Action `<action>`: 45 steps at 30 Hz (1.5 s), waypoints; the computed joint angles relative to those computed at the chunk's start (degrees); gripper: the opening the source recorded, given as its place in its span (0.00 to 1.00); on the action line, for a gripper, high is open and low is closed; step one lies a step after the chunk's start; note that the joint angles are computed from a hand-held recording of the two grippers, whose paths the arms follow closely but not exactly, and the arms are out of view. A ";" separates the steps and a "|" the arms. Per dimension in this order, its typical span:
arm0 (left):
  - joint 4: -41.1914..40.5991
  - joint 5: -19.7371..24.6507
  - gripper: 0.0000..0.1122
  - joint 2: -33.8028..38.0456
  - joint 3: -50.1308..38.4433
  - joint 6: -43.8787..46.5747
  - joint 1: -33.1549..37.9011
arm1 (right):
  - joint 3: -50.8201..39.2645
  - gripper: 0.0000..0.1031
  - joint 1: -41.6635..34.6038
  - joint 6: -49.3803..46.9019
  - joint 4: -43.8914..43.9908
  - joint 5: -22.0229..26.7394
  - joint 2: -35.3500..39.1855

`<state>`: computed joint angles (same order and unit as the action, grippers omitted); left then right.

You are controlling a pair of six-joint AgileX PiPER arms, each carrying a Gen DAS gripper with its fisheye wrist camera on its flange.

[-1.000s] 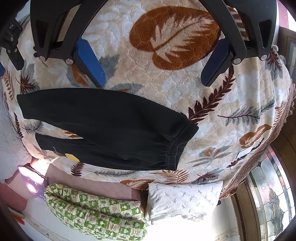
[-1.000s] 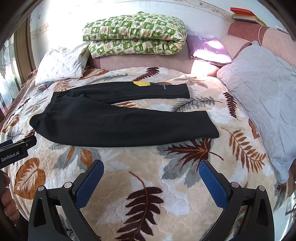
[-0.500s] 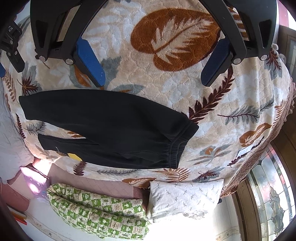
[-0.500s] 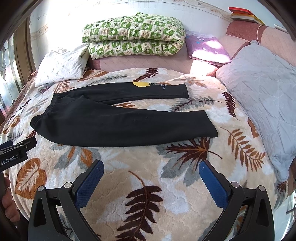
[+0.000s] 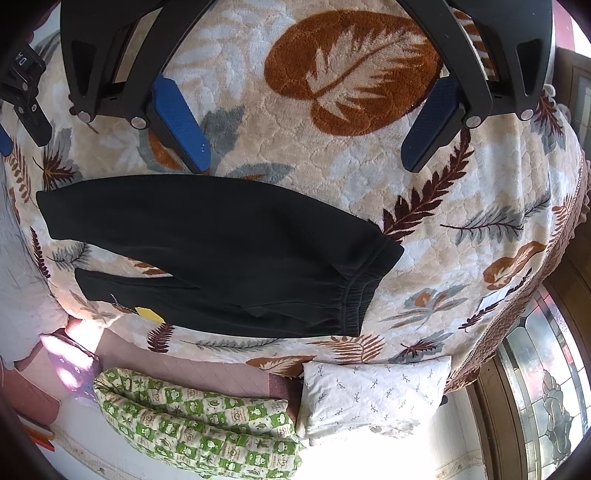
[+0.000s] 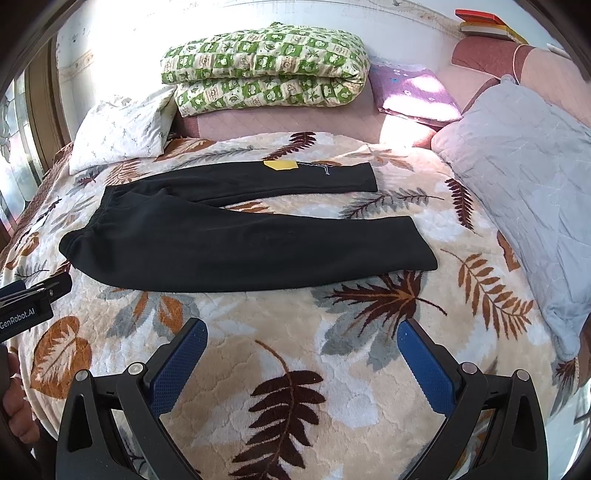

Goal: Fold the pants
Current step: 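Move both tools toward the black pants on the quilt, then grasp the pants waistband with the left tool while the right tool grasps the pants edge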

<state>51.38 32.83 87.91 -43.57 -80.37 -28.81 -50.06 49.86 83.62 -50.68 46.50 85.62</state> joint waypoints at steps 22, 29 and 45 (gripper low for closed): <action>-1.12 -2.42 0.92 2.66 -1.40 1.63 1.72 | 0.26 1.00 -4.00 -1.47 0.59 -4.32 2.04; -16.37 -1.49 0.92 6.11 -9.12 23.35 7.64 | -0.76 1.00 -9.74 -9.31 4.02 -10.27 1.36; -47.01 27.84 0.92 38.70 -66.30 65.63 32.65 | -53.01 0.99 -48.62 -75.74 58.20 0.07 33.71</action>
